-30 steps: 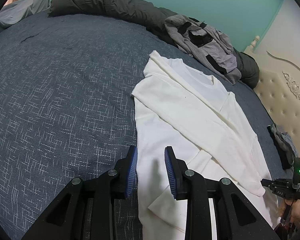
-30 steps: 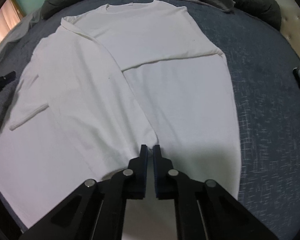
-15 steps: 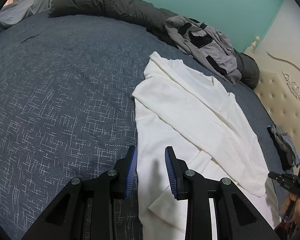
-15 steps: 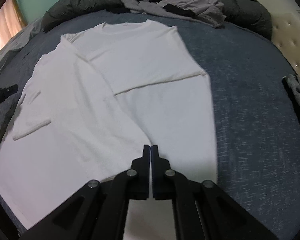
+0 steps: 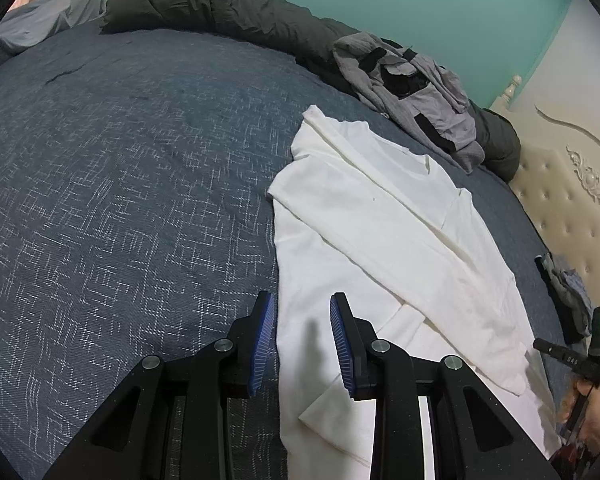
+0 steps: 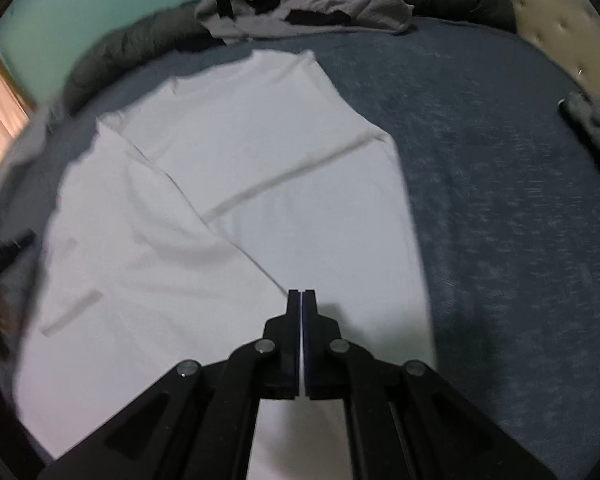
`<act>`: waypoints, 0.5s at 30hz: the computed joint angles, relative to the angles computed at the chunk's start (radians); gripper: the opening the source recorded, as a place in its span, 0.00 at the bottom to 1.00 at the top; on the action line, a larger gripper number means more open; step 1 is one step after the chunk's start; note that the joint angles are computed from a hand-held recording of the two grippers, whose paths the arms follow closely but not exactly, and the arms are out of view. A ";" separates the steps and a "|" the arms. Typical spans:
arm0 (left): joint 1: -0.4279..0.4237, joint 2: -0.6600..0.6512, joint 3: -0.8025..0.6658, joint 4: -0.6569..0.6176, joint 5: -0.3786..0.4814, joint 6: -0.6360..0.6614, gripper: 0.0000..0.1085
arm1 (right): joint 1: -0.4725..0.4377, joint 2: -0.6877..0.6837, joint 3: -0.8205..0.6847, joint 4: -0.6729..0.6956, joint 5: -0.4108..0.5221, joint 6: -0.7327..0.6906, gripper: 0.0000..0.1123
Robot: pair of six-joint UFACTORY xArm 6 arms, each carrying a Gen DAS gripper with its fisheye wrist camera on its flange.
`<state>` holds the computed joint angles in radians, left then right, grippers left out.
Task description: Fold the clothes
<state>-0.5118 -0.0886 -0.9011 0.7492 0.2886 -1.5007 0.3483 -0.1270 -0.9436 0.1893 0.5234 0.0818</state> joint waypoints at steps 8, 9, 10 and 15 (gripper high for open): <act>0.012 0.011 -0.015 0.003 -0.006 0.010 0.32 | 0.026 0.115 -0.131 -0.096 0.160 0.023 0.01; 0.014 0.016 -0.020 -0.002 -0.008 0.019 0.32 | 0.027 0.121 -0.137 -0.156 0.184 0.073 0.01; 0.018 0.020 -0.025 -0.004 -0.010 0.026 0.33 | 0.026 0.111 -0.130 -0.174 0.178 0.098 0.01; 0.038 0.056 -0.064 -0.030 -0.024 0.095 0.36 | 0.036 0.083 -0.147 -0.185 0.119 0.103 0.01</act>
